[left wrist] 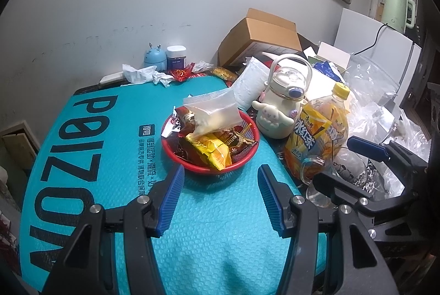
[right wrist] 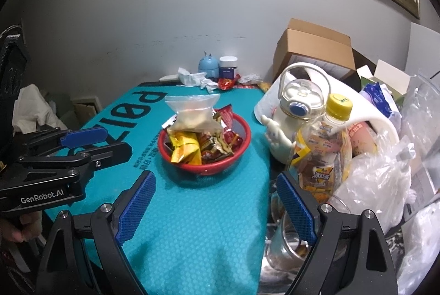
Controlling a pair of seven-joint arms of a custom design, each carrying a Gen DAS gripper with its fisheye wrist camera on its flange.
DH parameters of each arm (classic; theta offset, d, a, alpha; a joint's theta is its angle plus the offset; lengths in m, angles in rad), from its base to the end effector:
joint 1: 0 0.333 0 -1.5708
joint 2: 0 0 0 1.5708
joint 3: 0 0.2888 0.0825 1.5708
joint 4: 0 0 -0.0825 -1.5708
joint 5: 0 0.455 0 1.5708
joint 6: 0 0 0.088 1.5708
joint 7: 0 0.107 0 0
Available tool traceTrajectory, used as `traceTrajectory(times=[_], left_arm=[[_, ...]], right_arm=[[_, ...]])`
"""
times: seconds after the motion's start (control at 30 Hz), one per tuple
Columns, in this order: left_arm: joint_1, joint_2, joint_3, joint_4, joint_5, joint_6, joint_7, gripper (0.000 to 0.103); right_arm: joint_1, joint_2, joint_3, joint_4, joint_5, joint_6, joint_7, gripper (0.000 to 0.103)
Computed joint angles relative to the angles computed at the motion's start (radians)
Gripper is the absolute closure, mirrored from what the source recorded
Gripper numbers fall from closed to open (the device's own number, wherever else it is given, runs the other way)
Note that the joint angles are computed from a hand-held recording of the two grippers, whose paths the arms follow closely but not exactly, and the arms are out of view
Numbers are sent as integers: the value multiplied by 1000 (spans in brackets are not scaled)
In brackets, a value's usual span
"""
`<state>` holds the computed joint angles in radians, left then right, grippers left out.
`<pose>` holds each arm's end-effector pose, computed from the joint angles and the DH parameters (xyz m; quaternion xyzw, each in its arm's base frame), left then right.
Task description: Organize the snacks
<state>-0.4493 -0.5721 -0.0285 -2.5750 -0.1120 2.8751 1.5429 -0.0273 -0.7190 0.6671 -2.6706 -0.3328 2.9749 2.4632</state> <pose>0.4460 -0.2242 0.5031 -0.5163 0.7446 -0.3779 0.1900 0.3819 0.3014 0.4518 -0.6574 0.5785 -0.3114 0.3692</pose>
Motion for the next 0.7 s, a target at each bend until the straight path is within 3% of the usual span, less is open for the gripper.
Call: traceTrajectory(times=[0.7], left_arm=[[8, 21, -10, 19, 3, -2, 0, 48]], right_arm=[[4, 18, -19, 5, -4, -6, -18, 13]])
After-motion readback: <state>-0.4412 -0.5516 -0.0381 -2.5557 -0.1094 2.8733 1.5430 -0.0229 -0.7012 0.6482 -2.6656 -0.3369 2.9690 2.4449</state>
